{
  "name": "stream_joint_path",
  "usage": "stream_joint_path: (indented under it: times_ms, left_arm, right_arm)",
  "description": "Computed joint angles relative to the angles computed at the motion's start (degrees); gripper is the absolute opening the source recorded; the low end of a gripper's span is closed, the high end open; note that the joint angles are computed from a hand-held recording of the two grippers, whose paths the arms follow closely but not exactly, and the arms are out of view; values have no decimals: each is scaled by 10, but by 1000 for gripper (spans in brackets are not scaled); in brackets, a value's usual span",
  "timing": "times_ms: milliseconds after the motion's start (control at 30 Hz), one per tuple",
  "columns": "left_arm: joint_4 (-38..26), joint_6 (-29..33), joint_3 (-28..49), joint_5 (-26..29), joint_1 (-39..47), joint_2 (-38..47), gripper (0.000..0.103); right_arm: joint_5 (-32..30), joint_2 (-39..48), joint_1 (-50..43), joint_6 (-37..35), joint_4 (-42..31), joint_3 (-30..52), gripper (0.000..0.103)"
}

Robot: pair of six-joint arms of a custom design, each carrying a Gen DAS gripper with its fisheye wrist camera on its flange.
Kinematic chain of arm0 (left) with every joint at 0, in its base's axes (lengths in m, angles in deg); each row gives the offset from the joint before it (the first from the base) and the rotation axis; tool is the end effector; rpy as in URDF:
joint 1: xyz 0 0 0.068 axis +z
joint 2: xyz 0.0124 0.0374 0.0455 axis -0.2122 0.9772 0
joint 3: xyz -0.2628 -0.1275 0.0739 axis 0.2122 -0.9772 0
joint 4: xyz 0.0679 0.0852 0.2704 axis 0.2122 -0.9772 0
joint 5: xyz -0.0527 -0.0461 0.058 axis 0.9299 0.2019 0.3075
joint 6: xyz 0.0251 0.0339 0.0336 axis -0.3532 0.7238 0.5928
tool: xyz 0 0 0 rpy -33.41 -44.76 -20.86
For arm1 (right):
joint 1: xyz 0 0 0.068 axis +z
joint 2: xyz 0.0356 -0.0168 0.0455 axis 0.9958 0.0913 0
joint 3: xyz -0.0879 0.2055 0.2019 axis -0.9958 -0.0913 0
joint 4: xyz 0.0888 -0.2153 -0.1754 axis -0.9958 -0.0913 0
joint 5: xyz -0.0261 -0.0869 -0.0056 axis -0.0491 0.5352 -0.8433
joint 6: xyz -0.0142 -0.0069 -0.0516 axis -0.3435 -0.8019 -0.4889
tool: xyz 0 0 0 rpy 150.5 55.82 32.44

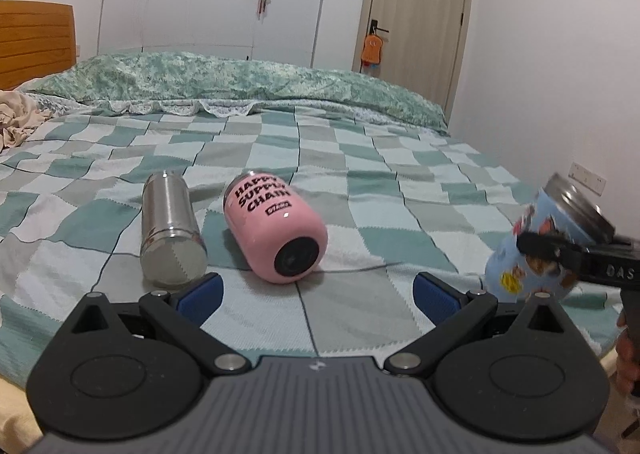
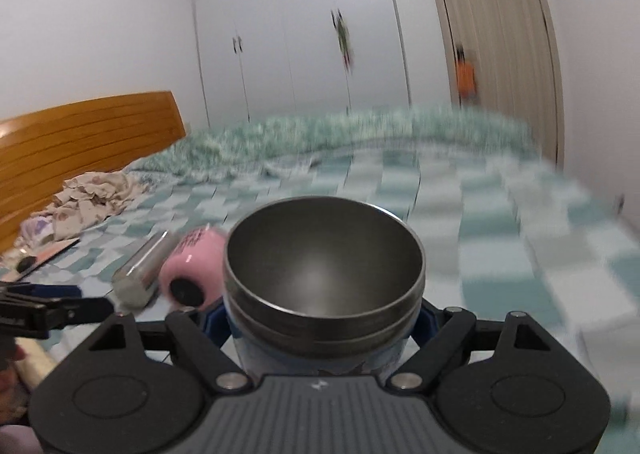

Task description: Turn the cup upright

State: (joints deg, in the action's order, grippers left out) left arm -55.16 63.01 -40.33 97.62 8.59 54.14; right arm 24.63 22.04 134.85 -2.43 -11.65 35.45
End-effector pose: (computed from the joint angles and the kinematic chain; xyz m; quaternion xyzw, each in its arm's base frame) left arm 0.2430 0.0651 0.2159 0.1870 0.8340 -0.1850 0.4851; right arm 0.1742 0.1663 0.2117 0.0709 0.8137 0.0168 0.5767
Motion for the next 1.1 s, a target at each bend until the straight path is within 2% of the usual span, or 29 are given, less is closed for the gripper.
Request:
stream_joint_path:
  times_ms: [133,233,333,433,467,700,767,933,1100]
  left_arm:
    - [43,-41,-13,-17,-21,-8,103]
    - [73,-59,-26,-32,-35,-13,103]
    - [87,-61,-33,-46,-47,-10,103]
    - [98,-60,-36,-59,-55,-1,103]
    - [102,-61,-38,-64,-58,2,103]
    - [123,-64,-54,-69,-61,-9,103]
    - [126,-66,-58,-71,-64,-18,103]
    - [127,-66,-71,-28,-35,-57,103]
    - [142,-88,-108,46,32,-142,103]
  right_arm:
    - [21,29,-41,-92,56,9,84]
    - [23,58,-75,-122,85,8,84]
    - [7,88,-112,-111,85,5,84]
    - [-37,120,-149,-79,79,-4,84]
    - [-37,127,-150,-90,130,-25,84]
    - [-60,112,-164,-77,140,-38,85]
    - [-68,102,-167,-66,136,-43,88]
    - [9,30,-99,-57,119,-71,102]
    - [153,-53,46,-38,41,-76,103]
